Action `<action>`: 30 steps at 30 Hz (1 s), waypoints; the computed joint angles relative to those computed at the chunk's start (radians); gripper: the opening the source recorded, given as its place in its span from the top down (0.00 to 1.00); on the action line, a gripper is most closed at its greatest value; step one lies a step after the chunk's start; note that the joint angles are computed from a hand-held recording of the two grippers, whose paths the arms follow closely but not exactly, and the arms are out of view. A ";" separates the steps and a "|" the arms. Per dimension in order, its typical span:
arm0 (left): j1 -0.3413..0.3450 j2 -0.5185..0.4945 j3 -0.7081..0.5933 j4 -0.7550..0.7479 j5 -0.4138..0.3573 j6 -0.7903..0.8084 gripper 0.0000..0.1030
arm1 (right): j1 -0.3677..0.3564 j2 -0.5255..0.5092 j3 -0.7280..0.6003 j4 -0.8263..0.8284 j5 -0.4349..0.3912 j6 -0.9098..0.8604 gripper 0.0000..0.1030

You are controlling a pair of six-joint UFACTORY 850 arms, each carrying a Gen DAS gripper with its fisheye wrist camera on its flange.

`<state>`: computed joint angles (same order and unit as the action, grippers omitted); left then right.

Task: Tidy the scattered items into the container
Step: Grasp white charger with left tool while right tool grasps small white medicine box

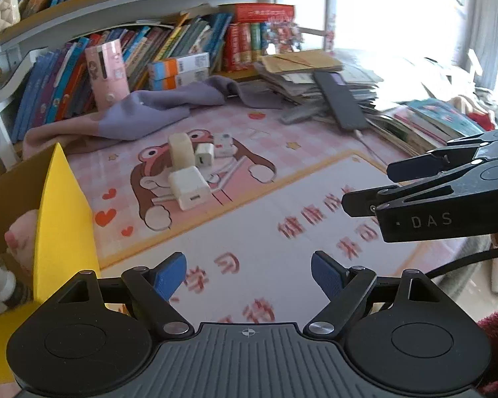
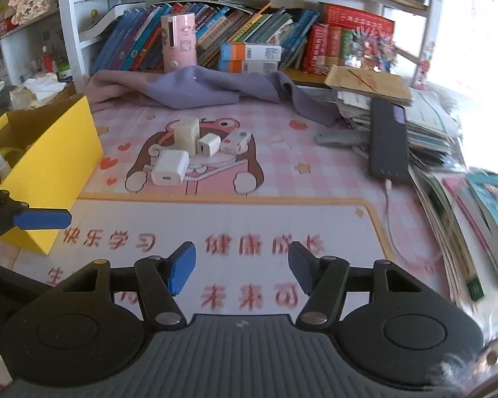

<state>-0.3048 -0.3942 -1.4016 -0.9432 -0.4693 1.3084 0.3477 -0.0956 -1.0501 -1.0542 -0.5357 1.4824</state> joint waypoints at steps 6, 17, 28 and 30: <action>-0.048 -0.060 -0.085 0.164 0.087 -0.238 0.18 | -0.106 -0.033 -0.031 0.028 0.139 -0.128 0.42; -0.106 -0.234 -0.316 0.671 0.142 -0.852 0.18 | -0.276 -0.170 -0.153 0.137 0.353 -0.344 0.41; -0.126 -0.446 -0.586 0.953 0.024 -1.212 0.24 | -0.339 -0.379 -0.362 0.377 0.397 -0.560 0.41; -0.128 -0.467 -0.613 0.975 0.005 -1.239 0.30 | -0.342 -0.398 -0.381 0.353 0.412 -0.531 0.39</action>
